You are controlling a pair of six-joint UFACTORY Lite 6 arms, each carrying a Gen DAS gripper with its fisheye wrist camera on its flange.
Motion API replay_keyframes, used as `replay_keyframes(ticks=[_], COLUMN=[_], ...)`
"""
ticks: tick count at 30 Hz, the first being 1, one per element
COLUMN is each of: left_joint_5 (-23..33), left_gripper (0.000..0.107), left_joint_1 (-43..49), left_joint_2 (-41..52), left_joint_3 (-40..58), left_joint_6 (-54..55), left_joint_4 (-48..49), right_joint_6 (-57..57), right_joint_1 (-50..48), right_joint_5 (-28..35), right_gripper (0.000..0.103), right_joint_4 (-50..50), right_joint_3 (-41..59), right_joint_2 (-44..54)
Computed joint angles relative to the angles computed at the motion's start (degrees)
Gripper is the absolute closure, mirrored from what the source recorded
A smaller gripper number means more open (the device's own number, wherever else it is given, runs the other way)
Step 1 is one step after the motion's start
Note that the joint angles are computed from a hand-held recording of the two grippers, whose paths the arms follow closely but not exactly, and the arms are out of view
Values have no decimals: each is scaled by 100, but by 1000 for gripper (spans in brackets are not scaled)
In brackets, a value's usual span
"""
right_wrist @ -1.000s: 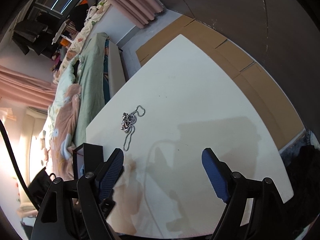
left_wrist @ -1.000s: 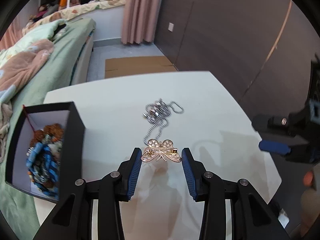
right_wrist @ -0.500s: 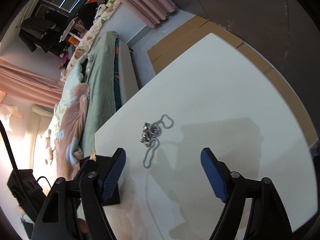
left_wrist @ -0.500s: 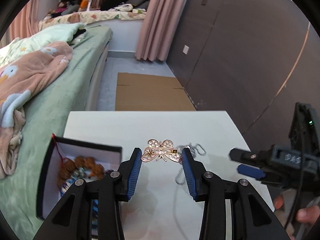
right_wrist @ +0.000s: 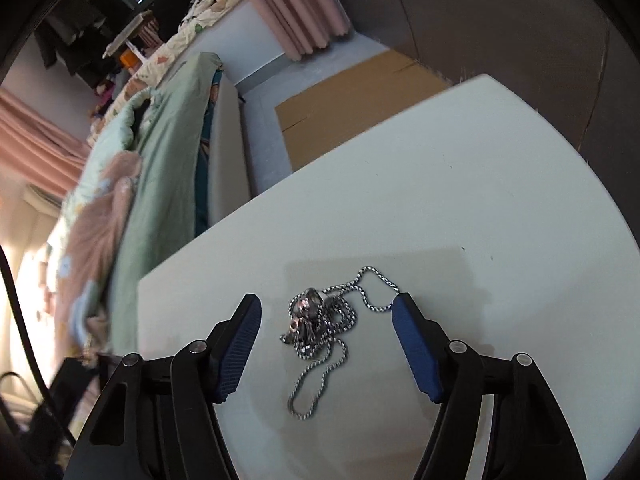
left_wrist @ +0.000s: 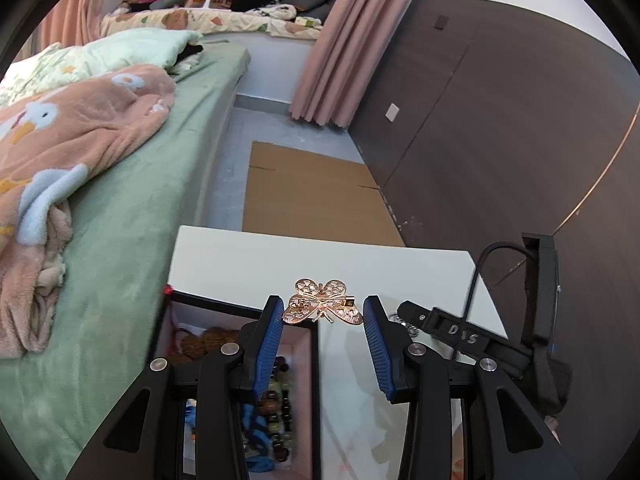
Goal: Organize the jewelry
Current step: 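Drop the butterfly into the box with the left tool while the right tool grasps the chain pendant, then lift the silver chain necklace with the right tool and lower it into the box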
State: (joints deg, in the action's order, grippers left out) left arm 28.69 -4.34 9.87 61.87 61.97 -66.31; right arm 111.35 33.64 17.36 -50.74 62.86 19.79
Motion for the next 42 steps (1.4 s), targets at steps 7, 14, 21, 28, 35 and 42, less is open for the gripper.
replay_keyframes(ticks=[7,14,21,28,35,42], left_joint_5=[244,284,493,1047,1454,1941], left_gripper=[64,64,64,56,30,26], left_joint_1=[309,538,761,1096,1708,2350], left_joint_2=[-211,-501,-634,-811,-890,-901], left_joint_3=[-102,-303,-442,-563,-589,-496], left_joint_6=[-7,-184,-220,-236,-222,-147], left_joint_4=[68,355,521,516,428,292], right_joint_6=[-1384,-1755,10,1885,1206,84], right_joint_1=[481,409,-179,270,1070,1696], right_joint_5=[1493,1540,-451,-305,569,1417], right_gripper=[34,84,84,84,84,84], right_joint_4=[720,1053,167,-1412,-1122,-442], right_joint_3=[1046,473,-1722,-2239,-1608,-554], right_joint_2=[726,135,-1788,-2689,-2890,-2742])
